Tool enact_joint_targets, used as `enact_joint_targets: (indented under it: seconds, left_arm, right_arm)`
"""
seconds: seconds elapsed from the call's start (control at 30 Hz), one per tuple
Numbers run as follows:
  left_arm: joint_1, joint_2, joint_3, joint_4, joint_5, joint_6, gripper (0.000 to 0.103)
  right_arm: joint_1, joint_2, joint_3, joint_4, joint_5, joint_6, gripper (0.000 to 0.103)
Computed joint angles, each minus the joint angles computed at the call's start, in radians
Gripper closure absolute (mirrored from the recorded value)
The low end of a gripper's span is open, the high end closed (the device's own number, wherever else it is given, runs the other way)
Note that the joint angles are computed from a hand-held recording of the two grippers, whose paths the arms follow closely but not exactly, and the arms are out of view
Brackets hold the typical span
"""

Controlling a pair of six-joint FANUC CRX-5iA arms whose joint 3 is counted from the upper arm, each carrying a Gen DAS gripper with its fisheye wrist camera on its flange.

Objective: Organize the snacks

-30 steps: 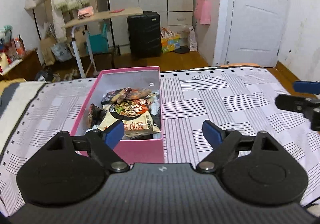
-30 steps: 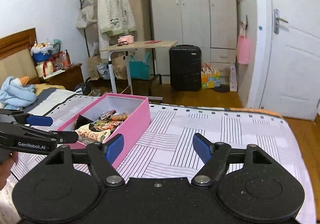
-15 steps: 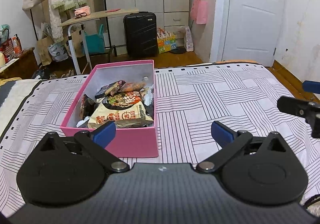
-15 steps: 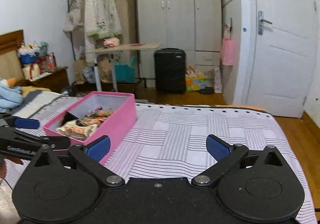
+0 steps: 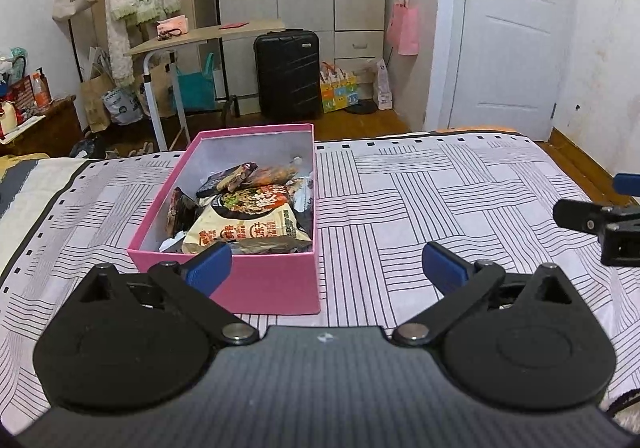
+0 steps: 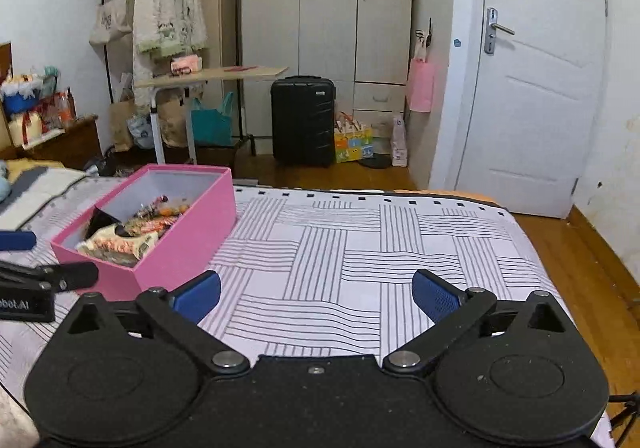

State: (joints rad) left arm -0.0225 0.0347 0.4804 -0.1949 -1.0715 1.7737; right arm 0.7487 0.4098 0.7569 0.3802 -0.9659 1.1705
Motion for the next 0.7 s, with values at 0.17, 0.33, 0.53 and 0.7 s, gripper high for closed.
enact_joint_targets:
  seconds: [0.17,0.33,0.53,0.7]
  left_arm:
    - [-0.003,0.000,0.000,-0.011,-0.009,0.006,0.000]
    - [-0.004,-0.006,-0.010,-0.017,-0.002,0.006,0.000]
    - [-0.017,-0.010,-0.012,-0.060,0.002,0.050,0.000]
    - [-0.035,-0.016,-0.014,-0.105,0.006,0.066,0.000]
  right_arm:
    - [0.002,0.003,0.006,0.003,-0.017,0.000,0.000]
    - [0.006,-0.006,-0.014,0.029,-0.003,-0.016,0.000]
    - [0.006,-0.009,-0.015,0.028,-0.004,-0.018,0.000]
    - [0.007,-0.008,-0.015,0.032,-0.006,-0.027,0.000]
